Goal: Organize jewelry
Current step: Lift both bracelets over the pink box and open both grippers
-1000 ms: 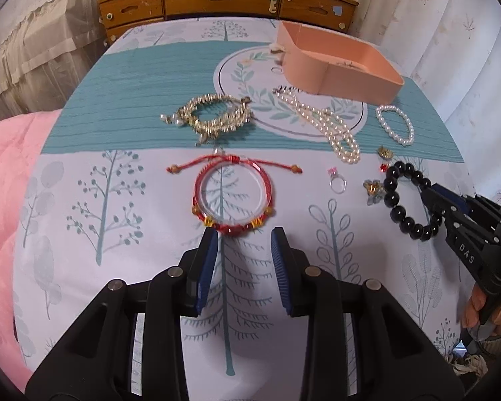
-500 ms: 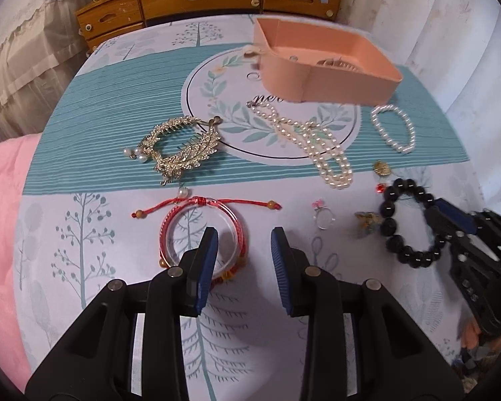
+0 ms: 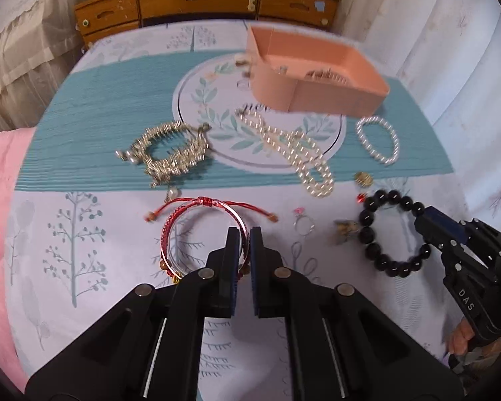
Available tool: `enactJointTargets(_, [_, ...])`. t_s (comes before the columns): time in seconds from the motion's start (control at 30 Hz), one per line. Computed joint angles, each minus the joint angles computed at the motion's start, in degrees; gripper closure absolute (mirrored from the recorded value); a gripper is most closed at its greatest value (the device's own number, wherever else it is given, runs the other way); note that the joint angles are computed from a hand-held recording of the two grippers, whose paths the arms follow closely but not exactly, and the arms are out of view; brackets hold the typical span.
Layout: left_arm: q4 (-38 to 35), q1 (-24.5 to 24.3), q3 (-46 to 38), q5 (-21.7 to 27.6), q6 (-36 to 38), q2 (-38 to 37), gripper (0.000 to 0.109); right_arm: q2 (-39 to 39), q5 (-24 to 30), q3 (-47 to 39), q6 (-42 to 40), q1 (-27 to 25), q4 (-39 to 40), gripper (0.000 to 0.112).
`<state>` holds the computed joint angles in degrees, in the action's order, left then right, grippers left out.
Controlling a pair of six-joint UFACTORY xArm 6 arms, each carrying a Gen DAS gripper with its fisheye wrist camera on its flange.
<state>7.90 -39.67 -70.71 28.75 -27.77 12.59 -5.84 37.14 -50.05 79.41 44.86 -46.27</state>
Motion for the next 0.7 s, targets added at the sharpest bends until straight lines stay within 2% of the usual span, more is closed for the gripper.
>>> enactJointTargets(0.2, [2.91, -0.15, -0.35, -1.11, -0.38, -4.54, 0.104, -3.54, -0.75, -1.13, 0.41, 0.14, -2.79, 0.098])
enactJointTargets(0.37, [1.5, -0.55, -5.97, 0.48, 2.82, -4.22, 0.104, -4.09, 0.25, -5.83, -3.41, -0.37, -3.12, 0.098])
enactJointTargets(0.53, [-0.07, -0.86, -16.95, 3.07, 6.43, 1.55, 0.104, -2.78, 2.94, -13.06, -5.33, -2.0, -5.34, 0.098])
enactJointTargets(0.7, [-2.69, -0.39, -33.23, 5.86, 9.05, 12.55, 0.104, 0.42, 0.44, -19.86, -5.34, -7.3, -5.11, 0.098])
